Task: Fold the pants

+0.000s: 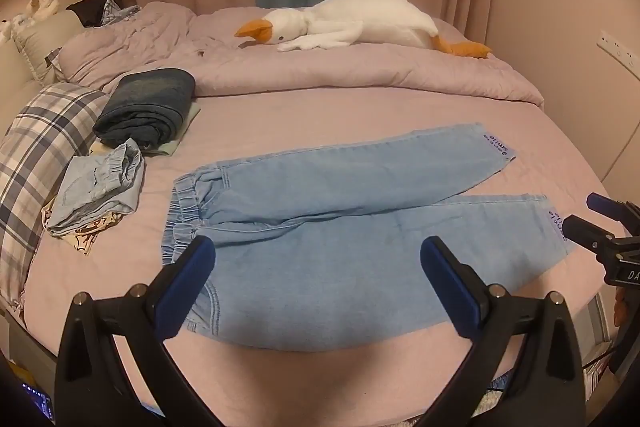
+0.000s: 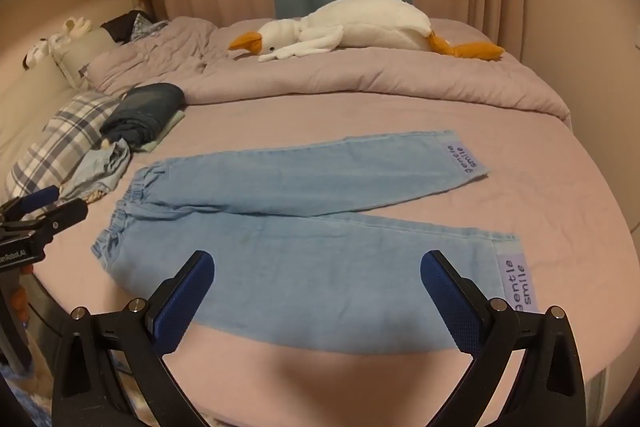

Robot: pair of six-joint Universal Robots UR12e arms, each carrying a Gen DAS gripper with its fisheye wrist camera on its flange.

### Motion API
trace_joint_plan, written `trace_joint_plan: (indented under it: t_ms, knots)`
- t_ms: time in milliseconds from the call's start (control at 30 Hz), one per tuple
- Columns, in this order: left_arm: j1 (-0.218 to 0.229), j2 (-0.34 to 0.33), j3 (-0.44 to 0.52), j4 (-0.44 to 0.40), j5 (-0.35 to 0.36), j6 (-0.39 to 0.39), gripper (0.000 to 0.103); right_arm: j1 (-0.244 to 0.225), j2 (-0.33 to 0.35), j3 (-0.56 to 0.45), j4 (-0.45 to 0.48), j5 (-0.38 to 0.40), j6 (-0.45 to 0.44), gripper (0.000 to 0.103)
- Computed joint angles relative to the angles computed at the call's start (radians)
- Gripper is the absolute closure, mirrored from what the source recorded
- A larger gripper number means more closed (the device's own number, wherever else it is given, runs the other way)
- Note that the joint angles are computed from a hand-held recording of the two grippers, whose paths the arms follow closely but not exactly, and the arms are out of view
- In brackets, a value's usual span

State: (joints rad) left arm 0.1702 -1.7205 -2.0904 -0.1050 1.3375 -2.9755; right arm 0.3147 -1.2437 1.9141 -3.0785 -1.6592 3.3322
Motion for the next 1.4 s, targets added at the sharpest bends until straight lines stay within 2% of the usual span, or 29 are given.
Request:
trace_joint_plan:
  t_ms: [133,467,900,1400]
  knots:
    - [-0.010,-0.001,0.009,-0.006,0.007,-0.006,0.000,-0.003,0.000,-0.002,0.004,0.003,-0.004,0.001]
    - [-0.001,0.008,0.004,-0.017,-0.008,-0.002,0.000,0.000,-0.001,0.000,-0.002,-0.004,-0.003,0.001]
    - [-0.005,0.003,-0.001,0.009,-0.002,0.011,0.000,0.000,-0.002,0.000,0.000,-0.005,0.000,0.001]
    - [-0.008,0.010,0.004,-0.032,0.007,0.023,0.000,0.001,-0.002,0.000,0.002,-0.003,0.004,0.001]
